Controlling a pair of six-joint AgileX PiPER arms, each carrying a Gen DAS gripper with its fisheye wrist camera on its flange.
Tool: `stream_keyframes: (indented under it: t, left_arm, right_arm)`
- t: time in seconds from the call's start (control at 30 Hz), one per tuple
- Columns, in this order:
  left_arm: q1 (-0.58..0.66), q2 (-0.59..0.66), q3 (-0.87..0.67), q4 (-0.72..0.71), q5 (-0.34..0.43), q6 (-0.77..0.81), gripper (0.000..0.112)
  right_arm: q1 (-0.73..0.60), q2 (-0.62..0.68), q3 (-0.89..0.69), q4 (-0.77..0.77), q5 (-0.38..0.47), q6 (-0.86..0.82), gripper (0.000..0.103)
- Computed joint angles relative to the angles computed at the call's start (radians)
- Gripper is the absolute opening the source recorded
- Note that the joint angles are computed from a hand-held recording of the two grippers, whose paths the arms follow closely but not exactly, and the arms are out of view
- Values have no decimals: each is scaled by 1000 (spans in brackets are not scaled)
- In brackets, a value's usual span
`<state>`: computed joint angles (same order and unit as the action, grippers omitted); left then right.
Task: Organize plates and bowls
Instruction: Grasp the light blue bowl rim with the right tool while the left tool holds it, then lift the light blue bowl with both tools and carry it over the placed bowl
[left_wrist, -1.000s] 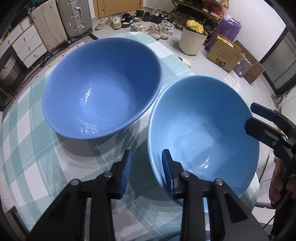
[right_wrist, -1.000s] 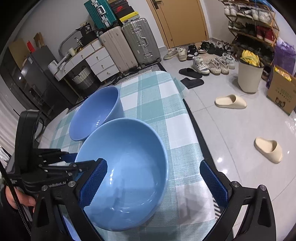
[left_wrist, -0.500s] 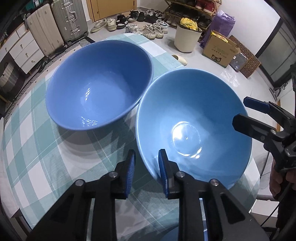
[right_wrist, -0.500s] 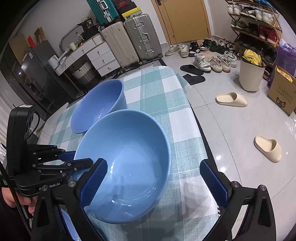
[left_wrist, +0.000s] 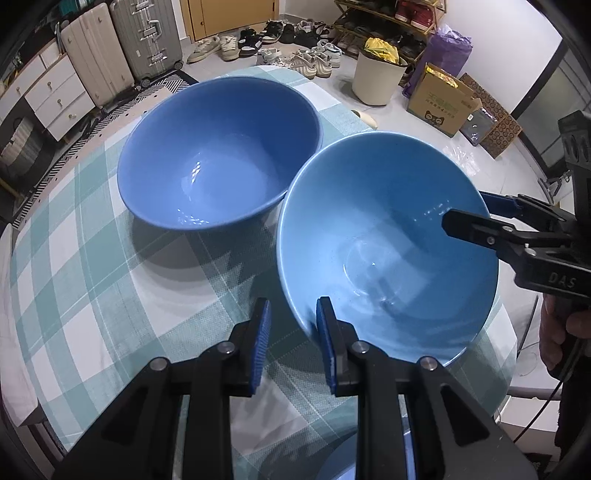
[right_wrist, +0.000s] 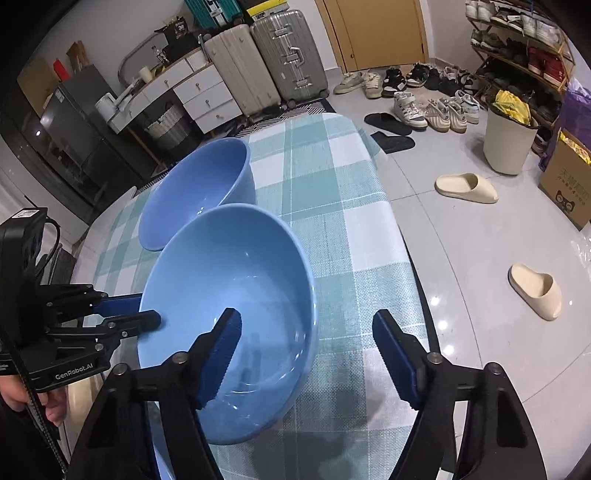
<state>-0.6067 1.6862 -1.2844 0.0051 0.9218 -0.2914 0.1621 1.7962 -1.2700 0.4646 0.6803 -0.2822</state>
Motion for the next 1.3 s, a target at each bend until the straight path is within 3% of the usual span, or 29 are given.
stream_keyframes:
  t: [0.2,0.4,0.87,1.3]
  left_arm:
    - [-2,19,-14,-19,-10,-5,24]
    - [13,32,-25,-61,-14,9,24]
    - [36,-30,26,-117,-26,19,24]
    - [9,-56,95,31,-39,-13,24]
  right_arm:
    - [19,38,-38,-90,28,87,44]
    - [17,58,-46,-95,50,67,14]
    - [70,63,-66,-172,93,119,11]
    - [145,79,-91,-198,105,137,11]
